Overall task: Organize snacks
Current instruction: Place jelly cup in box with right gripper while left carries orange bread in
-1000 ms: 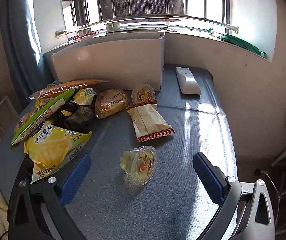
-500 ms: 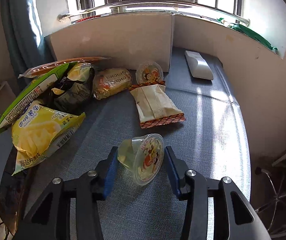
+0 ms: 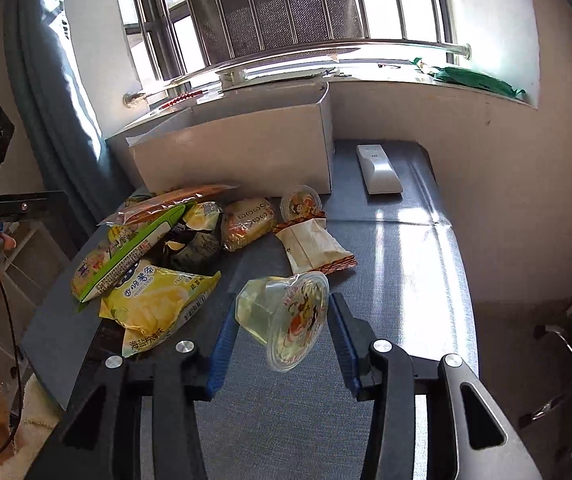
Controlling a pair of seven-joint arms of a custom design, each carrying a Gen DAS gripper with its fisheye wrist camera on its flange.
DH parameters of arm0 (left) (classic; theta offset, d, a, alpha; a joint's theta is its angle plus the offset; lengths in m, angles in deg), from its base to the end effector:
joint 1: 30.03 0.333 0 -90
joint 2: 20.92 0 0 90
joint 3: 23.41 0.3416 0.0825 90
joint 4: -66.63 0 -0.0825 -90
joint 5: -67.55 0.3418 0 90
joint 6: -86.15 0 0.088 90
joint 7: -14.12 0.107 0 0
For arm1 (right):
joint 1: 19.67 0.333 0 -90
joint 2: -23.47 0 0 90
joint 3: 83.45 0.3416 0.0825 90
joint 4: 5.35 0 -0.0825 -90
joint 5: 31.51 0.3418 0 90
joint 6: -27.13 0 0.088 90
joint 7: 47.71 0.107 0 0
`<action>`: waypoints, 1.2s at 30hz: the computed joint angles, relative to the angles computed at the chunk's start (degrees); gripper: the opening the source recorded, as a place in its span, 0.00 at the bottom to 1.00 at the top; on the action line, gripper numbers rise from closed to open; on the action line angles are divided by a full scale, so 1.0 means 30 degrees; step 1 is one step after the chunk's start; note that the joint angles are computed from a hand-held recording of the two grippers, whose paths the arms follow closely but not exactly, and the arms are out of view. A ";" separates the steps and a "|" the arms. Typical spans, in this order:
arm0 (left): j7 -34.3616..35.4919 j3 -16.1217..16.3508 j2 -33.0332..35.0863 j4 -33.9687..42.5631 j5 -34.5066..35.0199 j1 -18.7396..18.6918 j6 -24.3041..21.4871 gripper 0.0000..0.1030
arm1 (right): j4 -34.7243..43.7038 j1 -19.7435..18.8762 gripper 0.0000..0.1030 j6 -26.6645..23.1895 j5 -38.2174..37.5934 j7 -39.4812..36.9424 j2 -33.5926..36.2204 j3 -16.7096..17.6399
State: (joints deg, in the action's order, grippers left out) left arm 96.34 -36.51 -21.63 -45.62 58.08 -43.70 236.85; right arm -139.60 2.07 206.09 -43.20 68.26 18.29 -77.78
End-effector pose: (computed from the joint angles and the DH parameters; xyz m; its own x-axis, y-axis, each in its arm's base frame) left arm 0.5035 -0.2503 0.5990 -0.2850 -0.9298 0.2329 -0.7983 0.0958 -0.5945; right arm 0.4406 0.2498 0.5259 0.3030 -0.9363 -0.1777 -0.6642 -0.0737 -0.7439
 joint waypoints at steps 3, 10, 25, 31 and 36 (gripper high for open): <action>-0.2498 0.0122 0.2992 0.4309 0.3678 -0.0520 -0.3386 1.00 | -0.0540 -0.0632 0.47 0.0390 -0.1236 0.1527 -0.0761 0.0496; -0.4514 0.1523 0.9032 1.3149 0.6648 -0.2646 -1.0175 1.00 | -0.1137 -0.1151 0.47 0.0660 -0.2148 0.2769 -0.1517 0.1030; -0.2717 0.1095 0.5221 0.6782 0.4405 -0.1246 -0.4927 0.54 | -0.1480 0.1546 0.47 0.1314 0.0570 0.0410 -0.1421 -0.1137; -0.1644 0.0538 0.0888 0.0861 0.1517 -0.0195 0.1495 0.54 | -0.0760 0.2207 0.47 0.1376 0.0953 -0.0142 -0.1155 -0.1588; 0.1403 0.0660 -0.0558 -0.0401 -0.3147 0.0119 0.5472 0.54 | 0.2599 0.7148 0.42 0.0325 0.8201 -0.7547 0.0501 -0.5407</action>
